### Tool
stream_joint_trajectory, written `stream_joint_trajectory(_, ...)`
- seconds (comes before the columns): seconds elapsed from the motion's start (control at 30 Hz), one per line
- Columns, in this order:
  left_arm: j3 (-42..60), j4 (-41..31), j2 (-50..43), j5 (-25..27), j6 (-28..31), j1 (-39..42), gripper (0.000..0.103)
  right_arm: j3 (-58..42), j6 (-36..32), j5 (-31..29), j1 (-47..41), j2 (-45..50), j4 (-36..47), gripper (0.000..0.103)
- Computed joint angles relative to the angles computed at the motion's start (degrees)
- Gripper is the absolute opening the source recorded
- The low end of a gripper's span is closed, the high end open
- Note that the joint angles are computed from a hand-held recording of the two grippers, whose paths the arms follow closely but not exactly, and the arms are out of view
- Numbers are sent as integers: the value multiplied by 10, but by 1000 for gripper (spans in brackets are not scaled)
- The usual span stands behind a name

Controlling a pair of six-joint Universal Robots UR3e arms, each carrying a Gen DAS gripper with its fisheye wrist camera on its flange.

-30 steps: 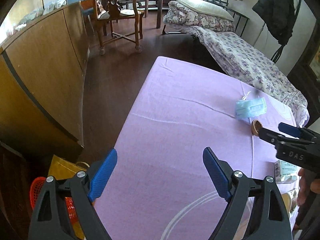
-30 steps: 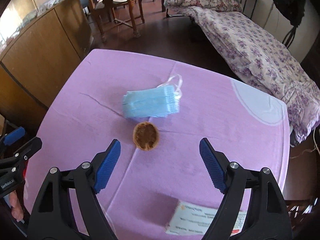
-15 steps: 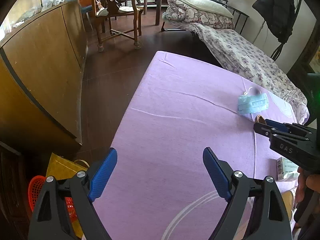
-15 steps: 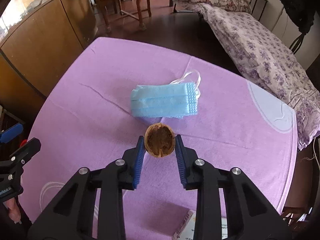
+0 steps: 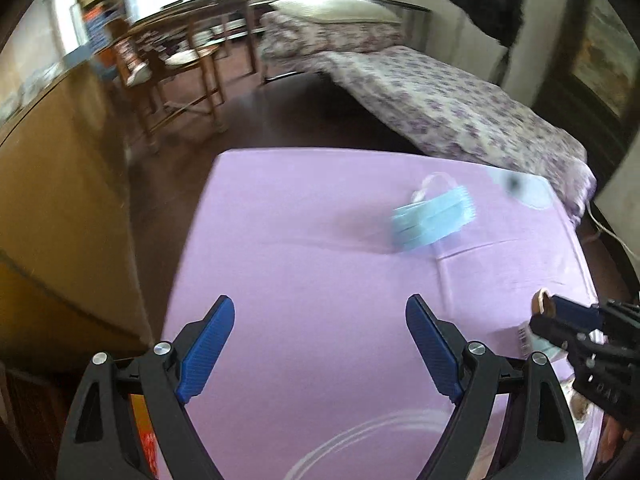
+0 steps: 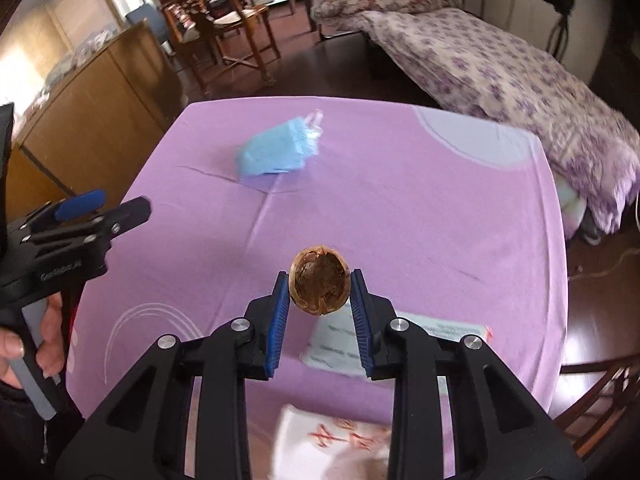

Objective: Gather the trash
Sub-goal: 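Grasp the walnut shell with the right gripper while the left grasps the blue face mask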

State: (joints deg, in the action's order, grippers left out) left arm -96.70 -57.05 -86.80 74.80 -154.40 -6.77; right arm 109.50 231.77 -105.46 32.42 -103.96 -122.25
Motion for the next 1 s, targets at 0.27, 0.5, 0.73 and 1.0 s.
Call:
stream_joint_trajectory(0.27,104,9,-129,-5,1,-87,86,68,-15,24,-31,-71,-32,31)
stream_joint_trajectory(0.5,173,23,-216,5,29,-144,86,87,-25,38,-43,-94,-48,31)
stream_joint_trajectory(0.73,234,28,-282,33,4,-174,73,99,-34,52,-52,-101,-59,31)
stream_joint_trajectory(1.0,238,25,-283,49,13,-182,44,98,-32,49,-46,-102,-66,31)
